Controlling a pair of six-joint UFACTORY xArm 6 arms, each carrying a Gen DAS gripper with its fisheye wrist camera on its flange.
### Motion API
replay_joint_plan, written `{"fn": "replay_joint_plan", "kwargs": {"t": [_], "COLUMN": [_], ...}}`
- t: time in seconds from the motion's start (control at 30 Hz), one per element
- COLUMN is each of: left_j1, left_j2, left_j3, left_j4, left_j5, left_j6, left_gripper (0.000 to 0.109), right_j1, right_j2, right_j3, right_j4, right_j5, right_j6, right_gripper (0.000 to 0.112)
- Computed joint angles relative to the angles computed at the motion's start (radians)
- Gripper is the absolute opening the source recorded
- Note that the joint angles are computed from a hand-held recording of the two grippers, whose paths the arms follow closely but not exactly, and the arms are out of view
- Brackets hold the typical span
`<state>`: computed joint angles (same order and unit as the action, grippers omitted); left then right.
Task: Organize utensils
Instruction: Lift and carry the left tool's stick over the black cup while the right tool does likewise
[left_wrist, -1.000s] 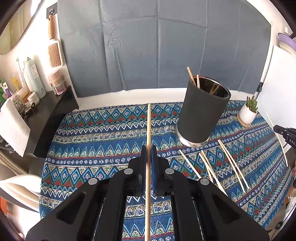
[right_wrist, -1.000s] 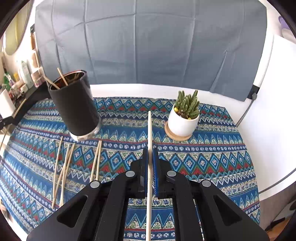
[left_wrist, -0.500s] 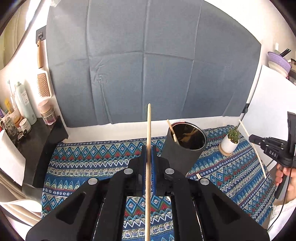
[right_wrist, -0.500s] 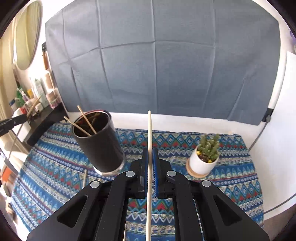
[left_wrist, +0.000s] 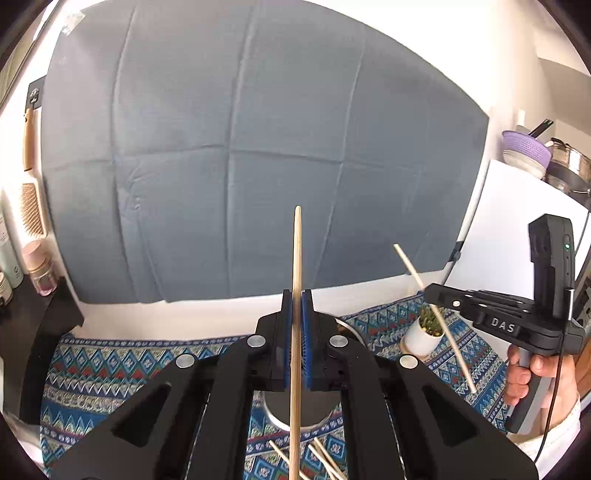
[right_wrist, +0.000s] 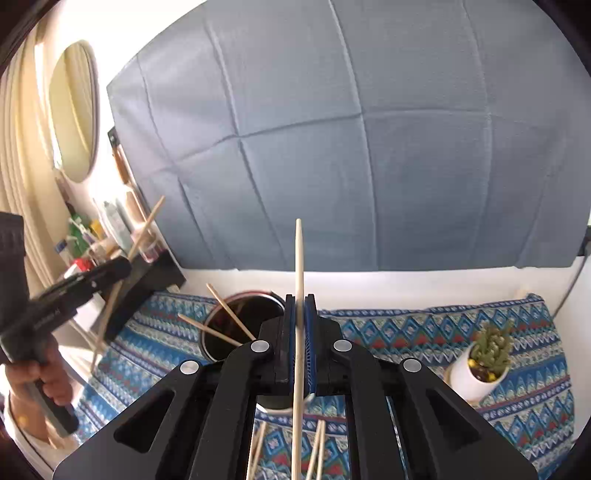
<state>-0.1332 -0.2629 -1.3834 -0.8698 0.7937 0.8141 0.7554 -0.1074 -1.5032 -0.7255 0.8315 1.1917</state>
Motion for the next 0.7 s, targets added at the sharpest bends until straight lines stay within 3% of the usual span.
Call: {"fn": "replay_joint_plan", "kwargs": {"t": [0.13,0.3,0.4,0.57,0.7], "left_j1": [-0.010,-0.031,-0.034,-0.056,-0.081], "left_j2": [-0.001,0.028,0.072,0.119,0.132], "left_j3": [0.031,0.052,0.029,0.021,0.042], "left_j4": [-0.232,-0.438,-0.509,-0.682,-0.879], "left_j5": [0.010,-0.006,0.016,-0.029,-0.084], "left_j6": [0.210,0.407,0.439,0.550,0.732], "left_gripper": [0.005,0.005,0.005,0.005,0.005], "right_j1": [-0.058,-0.111,-0.149,-0.175,-0.185], "right_j2": [0.023,0.065,0.091,0.127,0.156], "right_j3": [0.038,0.042,0.025,-0.009,-0.025], "right_j4": [-0.120,-0.472,-0.711,-1.069,-1.202], "right_j5": [-0.214,-0.388,-0.465,-0.467,-0.430], "right_j6": [0.133,0.450,0.711,1.094,1.265], "right_gripper": [0.005,0.005,0.005,0.005,0.005]}}
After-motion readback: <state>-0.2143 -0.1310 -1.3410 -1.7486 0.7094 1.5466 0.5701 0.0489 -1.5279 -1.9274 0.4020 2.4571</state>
